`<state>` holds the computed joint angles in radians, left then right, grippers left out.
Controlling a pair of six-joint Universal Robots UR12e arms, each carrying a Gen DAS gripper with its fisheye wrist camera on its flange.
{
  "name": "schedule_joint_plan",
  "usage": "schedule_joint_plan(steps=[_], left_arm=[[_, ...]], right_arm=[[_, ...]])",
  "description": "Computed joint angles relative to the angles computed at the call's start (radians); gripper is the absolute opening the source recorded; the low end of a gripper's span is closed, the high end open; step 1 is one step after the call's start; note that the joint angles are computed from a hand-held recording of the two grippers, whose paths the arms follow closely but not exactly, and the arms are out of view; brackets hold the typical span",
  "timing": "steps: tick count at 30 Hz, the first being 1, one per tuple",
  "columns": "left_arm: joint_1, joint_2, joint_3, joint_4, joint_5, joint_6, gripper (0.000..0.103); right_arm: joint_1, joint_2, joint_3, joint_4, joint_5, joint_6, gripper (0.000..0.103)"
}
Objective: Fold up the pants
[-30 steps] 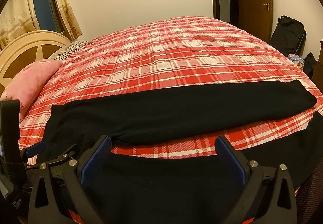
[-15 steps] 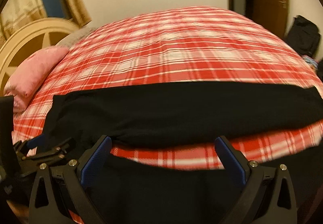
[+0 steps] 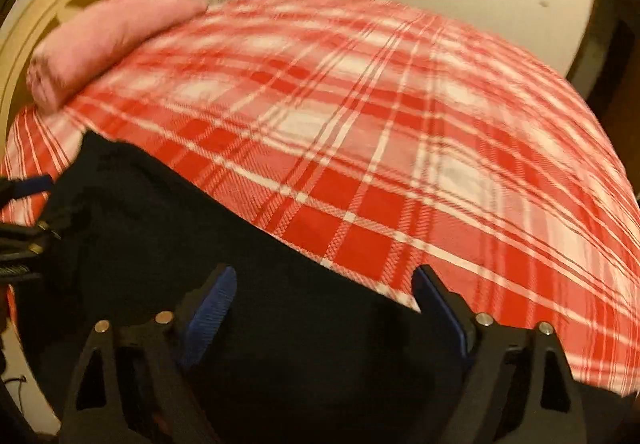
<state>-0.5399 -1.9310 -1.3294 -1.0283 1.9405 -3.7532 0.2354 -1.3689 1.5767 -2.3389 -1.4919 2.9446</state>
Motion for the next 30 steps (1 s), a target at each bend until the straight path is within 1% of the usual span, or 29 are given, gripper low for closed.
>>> schedule_joint_plan(steps=[1,2,3,4,5,6,7,8,9,11,15,18,21,23,25,27,29,30], left_arm=[[0.004,0.001,-0.005,0.008,-0.021,0.002,0.096],[0.006,0.001,-0.006,0.006,-0.037,0.007,0.096],[0.008,-0.001,-0.006,0.003,-0.047,0.01,0.096],[0.009,-0.004,-0.004,-0.003,-0.054,0.012,0.096],[0.01,-0.006,-0.002,-0.009,-0.057,0.01,0.096],[0.012,-0.006,-0.002,-0.013,-0.058,0.007,0.096],[0.013,-0.004,-0.004,-0.017,-0.059,0.001,0.096],[0.013,-0.001,-0.006,-0.017,-0.061,-0.004,0.096],[0.013,0.005,-0.012,-0.012,-0.062,-0.007,0.096],[0.011,0.019,-0.025,0.007,-0.056,-0.006,0.096],[0.007,0.053,-0.055,0.048,-0.026,0.006,0.096],[0.006,0.074,-0.071,0.075,-0.015,0.02,0.096],[0.006,0.092,-0.078,0.097,-0.005,0.023,0.096],[0.009,0.097,-0.079,0.111,-0.007,0.012,0.099],[0.013,0.098,-0.078,0.118,-0.031,-0.004,0.101],[0.021,0.088,-0.067,0.113,-0.074,-0.008,0.101],[0.031,0.065,-0.039,0.08,-0.12,-0.011,0.101],[0.036,0.046,-0.014,0.043,-0.135,-0.021,0.101]], right_arm=[[-0.006,0.011,-0.013,0.043,0.019,-0.004,0.069],[-0.009,0.016,-0.016,0.054,0.027,-0.004,0.068],[-0.011,0.015,-0.008,0.032,0.035,-0.011,0.067],[-0.012,0.014,-0.004,0.018,0.043,-0.025,0.06],[-0.01,0.015,-0.007,0.027,0.042,-0.046,0.053],[-0.007,0.015,-0.011,0.032,0.033,-0.057,0.037],[-0.009,0.013,-0.013,0.046,0.045,-0.065,0.019],[-0.009,0.011,-0.018,0.062,0.053,-0.066,0.011],[-0.007,0.005,-0.015,0.06,0.048,-0.066,0.007],[-0.006,-0.013,0.002,0.027,0.055,-0.065,0.004],[-0.015,-0.083,0.056,-0.056,0.123,-0.038,0.003],[-0.001,-0.152,0.119,-0.125,0.126,-0.055,0.003],[0.02,-0.207,0.184,-0.175,0.129,-0.06,0.003],[0.039,-0.244,0.238,-0.216,0.121,-0.069,0.003],[0.064,-0.269,0.288,-0.262,0.091,-0.077,0.003],[0.087,-0.28,0.324,-0.298,0.06,-0.083,0.003],[0.11,-0.284,0.353,-0.326,0.022,-0.093,0.003],[0.12,-0.282,0.361,-0.332,0.002,-0.101,0.003]])
